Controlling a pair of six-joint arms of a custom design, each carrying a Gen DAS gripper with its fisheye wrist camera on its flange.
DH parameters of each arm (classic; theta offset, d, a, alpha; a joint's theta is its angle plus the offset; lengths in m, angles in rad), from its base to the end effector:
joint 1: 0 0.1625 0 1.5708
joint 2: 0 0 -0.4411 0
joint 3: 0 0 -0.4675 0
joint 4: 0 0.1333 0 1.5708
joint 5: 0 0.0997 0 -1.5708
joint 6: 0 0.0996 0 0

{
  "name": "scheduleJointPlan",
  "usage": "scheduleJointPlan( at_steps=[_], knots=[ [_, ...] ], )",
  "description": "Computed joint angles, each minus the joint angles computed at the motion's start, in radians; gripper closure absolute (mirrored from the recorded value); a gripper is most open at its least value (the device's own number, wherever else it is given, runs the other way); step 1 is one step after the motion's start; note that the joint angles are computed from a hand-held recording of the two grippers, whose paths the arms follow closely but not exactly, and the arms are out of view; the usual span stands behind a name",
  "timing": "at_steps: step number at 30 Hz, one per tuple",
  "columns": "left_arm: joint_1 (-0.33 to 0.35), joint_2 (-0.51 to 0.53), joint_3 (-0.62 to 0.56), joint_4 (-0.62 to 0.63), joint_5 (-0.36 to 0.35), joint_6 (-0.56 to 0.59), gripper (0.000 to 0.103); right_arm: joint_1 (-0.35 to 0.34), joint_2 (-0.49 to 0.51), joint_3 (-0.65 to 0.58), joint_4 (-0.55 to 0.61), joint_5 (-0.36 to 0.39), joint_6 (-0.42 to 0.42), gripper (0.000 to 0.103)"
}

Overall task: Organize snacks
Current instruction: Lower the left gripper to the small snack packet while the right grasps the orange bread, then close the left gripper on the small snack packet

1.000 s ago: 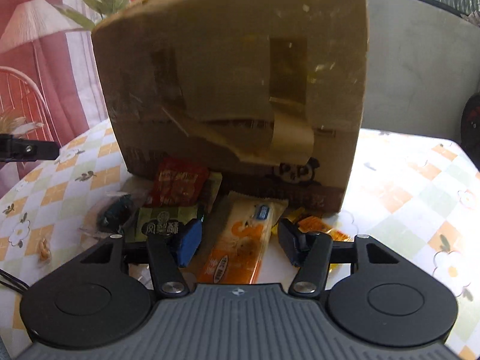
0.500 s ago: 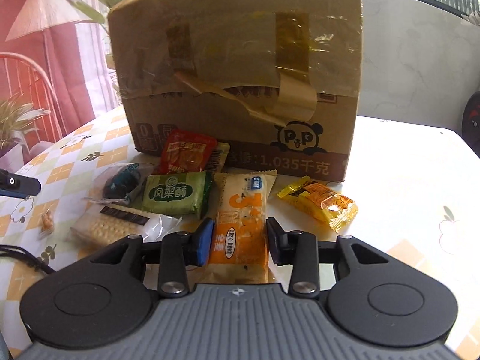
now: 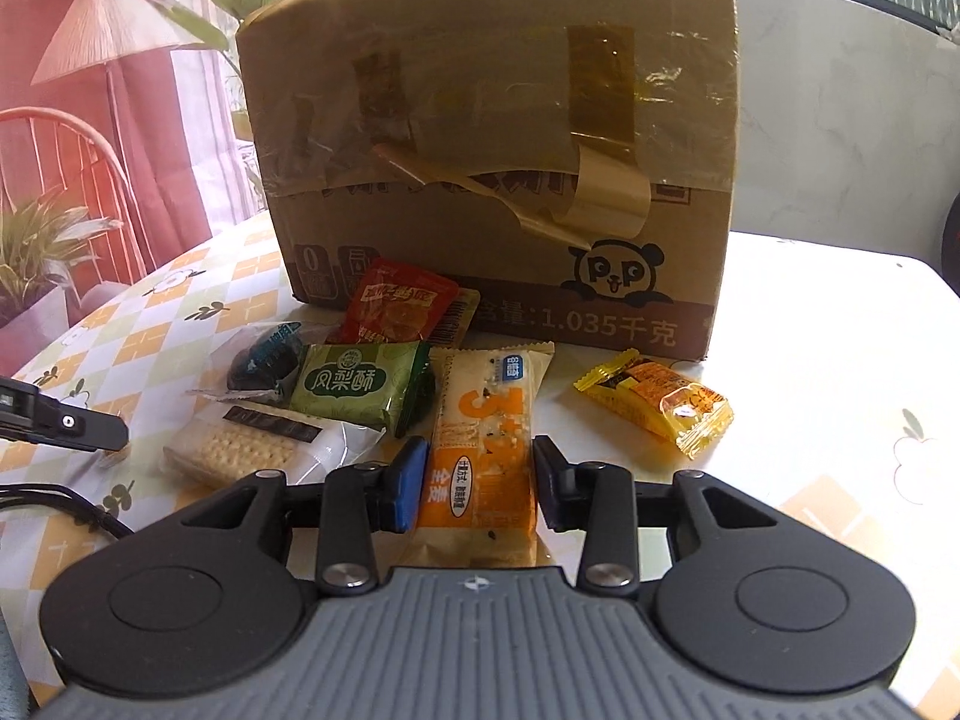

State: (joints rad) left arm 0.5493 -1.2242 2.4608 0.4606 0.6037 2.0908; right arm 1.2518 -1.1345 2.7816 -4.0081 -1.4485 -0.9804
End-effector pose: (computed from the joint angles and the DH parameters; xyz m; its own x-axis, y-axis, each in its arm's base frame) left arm -0.0557 -0.2866 0.0922 -0.8375 -0.1820 -0.5152 0.2400 0.7246 -0.6461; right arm 0.0468 -0.3221 0.0974 -0.7231 -0.4276 0.5424 -0.6826 0.5622 -0.4668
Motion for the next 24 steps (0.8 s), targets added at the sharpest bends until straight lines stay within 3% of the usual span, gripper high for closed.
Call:
scheduleJointPlan(
  at_steps=[4, 8, 15, 17, 18, 22, 23, 24],
  knots=[
    [0.004, 0.008, -0.004, -0.012, -0.003, 0.037, 0.082, -0.001, -0.004, 0.000, 0.007, 0.001, 0.002, 0.064],
    [0.026, 0.013, -0.019, -0.046, -0.016, 0.106, 0.082, -0.003, -0.009, 0.000, 0.014, 0.004, 0.004, 0.064],
    [0.049, 0.072, -0.060, -0.067, -0.058, 0.170, 0.077, 0.000, -0.003, 0.000, 0.005, 0.000, 0.003, 0.063],
    [0.055, 0.077, -0.066, -0.077, -0.066, 0.188, 0.063, 0.001, -0.002, 0.000, 0.005, -0.002, 0.001, 0.063],
    [0.058, 0.080, -0.068, -0.082, -0.072, 0.193, 0.060, 0.002, -0.001, -0.001, 0.004, -0.004, 0.001, 0.063],
    [0.067, 0.071, -0.066, -0.109, -0.081, 0.234, 0.060, 0.003, 0.001, -0.002, 0.003, -0.006, 0.000, 0.063],
    [0.064, 0.075, -0.064, -0.106, -0.087, 0.228, 0.069, 0.003, 0.000, -0.002, 0.004, -0.006, 0.000, 0.063],
    [0.061, 0.082, -0.062, -0.099, -0.096, 0.219, 0.083, 0.003, 0.000, -0.002, 0.004, -0.006, 0.000, 0.063]
  ],
)
